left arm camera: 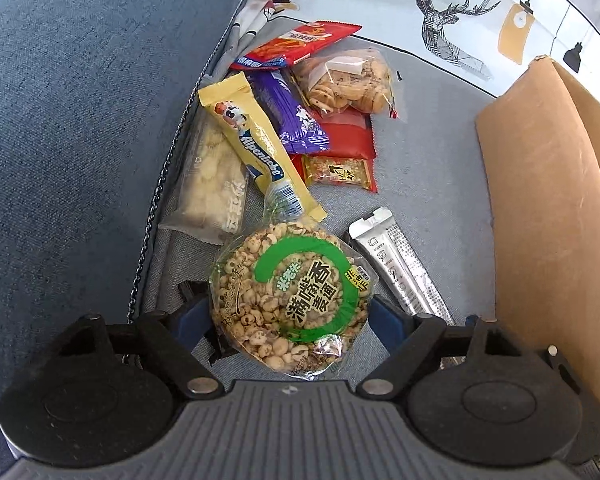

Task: Organize snacks
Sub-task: 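Lift the nut bag with the left tool while the right tool grasps the silver stick pack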

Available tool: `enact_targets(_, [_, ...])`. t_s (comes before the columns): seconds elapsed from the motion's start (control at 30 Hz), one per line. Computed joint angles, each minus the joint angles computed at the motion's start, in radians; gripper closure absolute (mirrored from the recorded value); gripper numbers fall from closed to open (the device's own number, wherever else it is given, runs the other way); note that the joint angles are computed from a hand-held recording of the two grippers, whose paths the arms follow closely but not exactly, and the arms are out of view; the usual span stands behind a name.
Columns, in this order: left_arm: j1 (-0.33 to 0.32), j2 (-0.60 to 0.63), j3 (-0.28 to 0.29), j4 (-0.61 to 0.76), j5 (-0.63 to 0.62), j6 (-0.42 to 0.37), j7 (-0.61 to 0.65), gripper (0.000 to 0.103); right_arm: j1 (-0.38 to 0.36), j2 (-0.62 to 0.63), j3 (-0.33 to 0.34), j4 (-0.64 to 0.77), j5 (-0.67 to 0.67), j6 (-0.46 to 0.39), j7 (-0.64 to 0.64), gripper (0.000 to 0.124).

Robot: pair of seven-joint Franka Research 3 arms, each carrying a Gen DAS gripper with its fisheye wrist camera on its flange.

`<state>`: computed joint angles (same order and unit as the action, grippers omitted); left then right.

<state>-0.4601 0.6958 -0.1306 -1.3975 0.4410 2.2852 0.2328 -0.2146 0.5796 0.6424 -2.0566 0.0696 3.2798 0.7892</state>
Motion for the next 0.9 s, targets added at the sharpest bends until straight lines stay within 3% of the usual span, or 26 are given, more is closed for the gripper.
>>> enact_targets(0.1, [0.002, -0.001, -0.001, -0.003, -0.003, 0.002, -0.001, 0.015, 0.055, 0.019, -0.051, 0.049, 0.027, -0.035, 0.012, 0.069])
enact_targets(0.23, [0.004, 0.003, -0.002, 0.003, -0.008, 0.002, 0.001, 0.014, 0.016, 0.044, -0.002, 0.085, 0.077, -0.099, -0.016, 0.072])
enact_targets(0.3, [0.003, 0.012, -0.001, 0.017, -0.011, -0.008, 0.003, 0.013, -0.034, 0.058, 0.051, 0.096, 0.107, -0.148, -0.047, 0.095])
enact_targets(0.4, [-0.001, 0.023, -0.001, 0.037, -0.013, -0.026, 0.009, 0.013, -0.029, 0.041, 0.051, 0.080, 0.138, -0.138, -0.084, 0.098])
enact_targets(0.47, [-0.002, 0.028, 0.000, 0.044, -0.014, -0.032, 0.014, 0.013, 0.013, 0.005, 0.011, 0.053, 0.151, -0.108, -0.101, 0.098])
enact_targets(0.53, [-0.002, 0.028, 0.000, 0.043, -0.015, -0.031, 0.014, 0.013, 0.143, -0.046, -0.120, 0.016, 0.150, -0.039, -0.104, 0.098])
enact_targets(0.6, [-0.002, 0.029, 0.000, 0.044, -0.017, -0.031, 0.015, 0.013, 0.195, -0.069, -0.175, -0.005, 0.140, -0.031, -0.096, 0.097])
enact_targets(0.77, [-0.001, 0.039, -0.003, 0.061, -0.023, -0.047, 0.033, 0.012, 0.072, -0.041, -0.047, 0.024, 0.179, -0.104, -0.111, 0.092])
enact_targets(0.9, [-0.001, 0.052, -0.006, 0.083, -0.032, -0.067, 0.055, 0.012, 0.089, -0.016, -0.067, 0.083, 0.259, -0.172, -0.100, 0.082])
